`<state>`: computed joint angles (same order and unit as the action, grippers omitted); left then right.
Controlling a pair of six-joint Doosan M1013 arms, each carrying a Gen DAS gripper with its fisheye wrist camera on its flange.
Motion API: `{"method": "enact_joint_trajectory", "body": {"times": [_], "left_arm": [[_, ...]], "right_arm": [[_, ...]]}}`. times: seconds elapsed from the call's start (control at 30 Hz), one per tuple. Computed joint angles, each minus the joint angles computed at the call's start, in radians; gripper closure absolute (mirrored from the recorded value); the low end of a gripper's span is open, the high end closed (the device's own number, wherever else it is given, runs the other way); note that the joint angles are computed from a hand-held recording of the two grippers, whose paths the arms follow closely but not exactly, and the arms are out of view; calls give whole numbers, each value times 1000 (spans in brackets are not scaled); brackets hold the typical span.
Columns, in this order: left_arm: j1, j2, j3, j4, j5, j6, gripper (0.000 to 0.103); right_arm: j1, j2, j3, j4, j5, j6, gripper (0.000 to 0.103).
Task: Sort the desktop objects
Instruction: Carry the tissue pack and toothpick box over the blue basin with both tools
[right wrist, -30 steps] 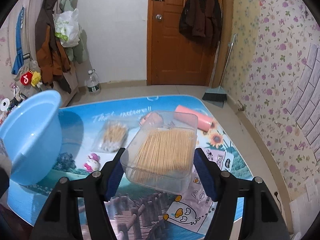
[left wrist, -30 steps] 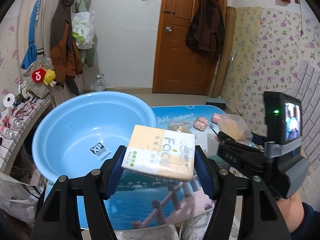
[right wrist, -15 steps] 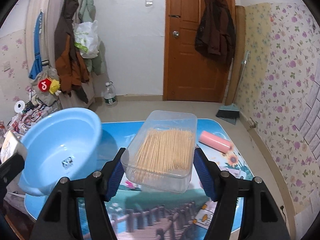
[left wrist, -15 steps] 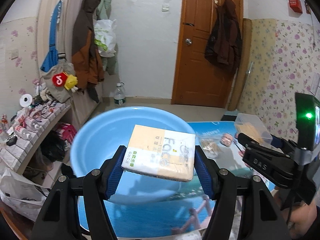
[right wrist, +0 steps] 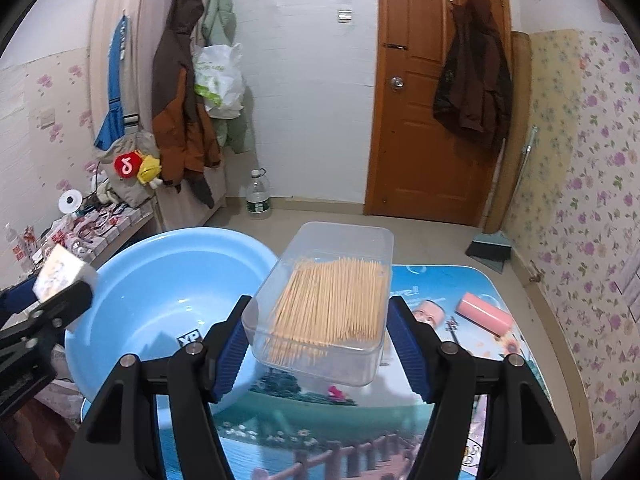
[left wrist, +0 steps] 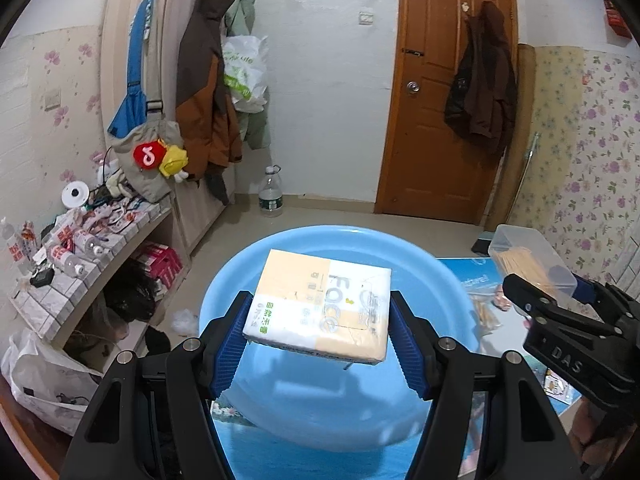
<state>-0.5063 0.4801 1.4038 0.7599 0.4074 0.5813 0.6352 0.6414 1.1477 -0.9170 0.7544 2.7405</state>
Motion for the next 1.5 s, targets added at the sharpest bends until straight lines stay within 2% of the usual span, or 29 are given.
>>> {"method": "enact_joint_trajectory", "body": {"times": [0.3, 0.67, 1.07, 1.5], "left_arm": [[18, 53, -50, -92, 36, 85, 39], [30, 80, -78, -118, 56, 105, 39], [28, 121, -116, -220, 88, 220, 39], [26, 133, -131, -286, 119, 306, 38]], "right_arm": [[4, 38, -51, 69, -7, -93, 35], [6, 82, -110, 142, -21, -179, 35], [2, 90, -111, 156, -14, -194, 35], [2, 93, -111, 164, -10, -200, 35]]}}
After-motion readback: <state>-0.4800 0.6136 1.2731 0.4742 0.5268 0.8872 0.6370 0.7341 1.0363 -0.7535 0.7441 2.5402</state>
